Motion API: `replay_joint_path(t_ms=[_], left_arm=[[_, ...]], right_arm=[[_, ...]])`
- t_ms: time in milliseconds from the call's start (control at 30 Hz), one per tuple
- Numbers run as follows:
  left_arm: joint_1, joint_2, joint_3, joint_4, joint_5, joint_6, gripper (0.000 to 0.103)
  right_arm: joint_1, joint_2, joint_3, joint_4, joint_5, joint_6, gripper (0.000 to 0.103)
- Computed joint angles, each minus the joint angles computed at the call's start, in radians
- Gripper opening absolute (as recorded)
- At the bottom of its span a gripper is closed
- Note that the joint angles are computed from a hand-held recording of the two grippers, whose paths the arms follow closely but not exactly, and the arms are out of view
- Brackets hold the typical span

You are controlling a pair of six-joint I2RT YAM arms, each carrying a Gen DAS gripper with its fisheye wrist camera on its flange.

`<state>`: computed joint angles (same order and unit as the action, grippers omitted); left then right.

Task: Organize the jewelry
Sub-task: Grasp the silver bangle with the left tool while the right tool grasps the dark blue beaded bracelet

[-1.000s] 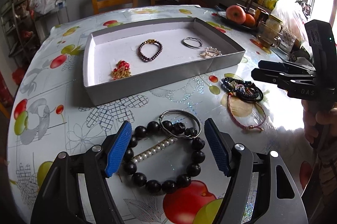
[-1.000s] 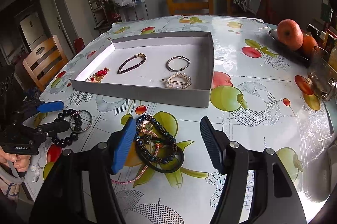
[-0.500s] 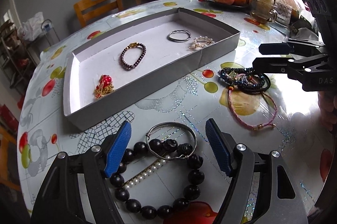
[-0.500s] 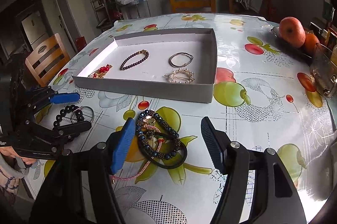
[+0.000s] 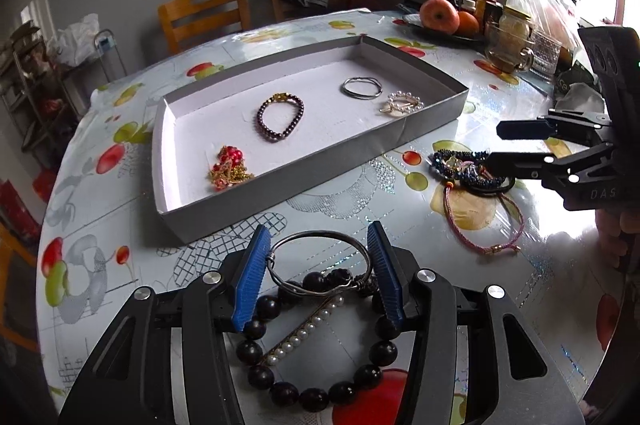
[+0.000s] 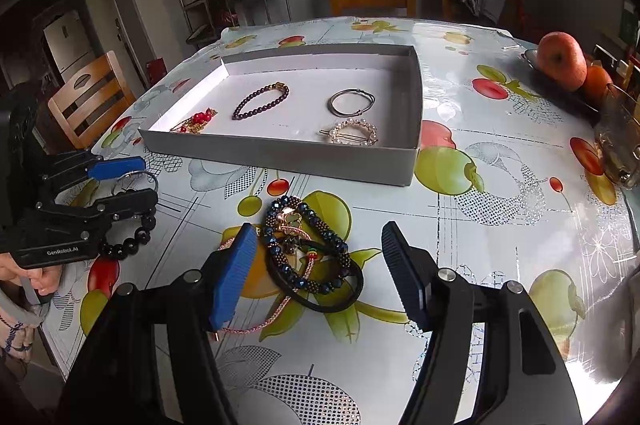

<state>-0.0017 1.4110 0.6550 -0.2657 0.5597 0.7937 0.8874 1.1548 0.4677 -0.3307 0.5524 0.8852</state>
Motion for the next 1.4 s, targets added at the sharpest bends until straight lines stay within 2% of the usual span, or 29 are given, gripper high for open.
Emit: replay_joint_path(t_ms=[233, 333, 400, 467, 533, 933, 1033, 1233, 1400], left_arm=[[0.026, 0.001, 0.027, -0.016, 0.031, -0.021, 0.052], [0.039, 0.006, 0.029, -0.022, 0.039, -0.016, 0.052], [0.047, 0.010, 0.031, -0.025, 0.046, -0.012, 0.052], [0.053, 0.016, 0.033, -0.027, 0.049, -0.007, 0.052], [0.056, 0.017, 0.033, -0.027, 0.052, -0.007, 0.052], [0.062, 0.027, 0.038, -0.032, 0.056, -0.007, 0.052], [0.065, 0.028, 0.035, -0.030, 0.059, -0.006, 0.052], [0.075, 0.029, 0.044, -0.038, 0.068, -0.008, 0.052], [0.080, 0.018, 0.042, -0.044, 0.071, -0.005, 0.052]], right_arm=[[-0.004, 0.056, 0.025, 0.001, -0.022, -0.019, 0.065], [-0.014, 0.027, 0.011, -0.013, -0.013, 0.001, 0.064], [-0.027, -0.010, -0.003, -0.030, -0.010, 0.015, 0.059], [-0.051, -0.045, -0.018, -0.048, -0.017, 0.016, 0.043], [-0.078, -0.065, -0.031, -0.050, -0.038, 0.008, 0.033], [-0.070, -0.010, -0.019, -0.040, -0.081, -0.021, 0.017], [-0.069, -0.013, -0.018, -0.039, -0.079, -0.022, 0.008], [-0.021, -0.039, 0.015, -0.083, -0.037, -0.011, 0.008], [-0.024, -0.081, 0.030, -0.080, -0.051, -0.043, 0.008]])
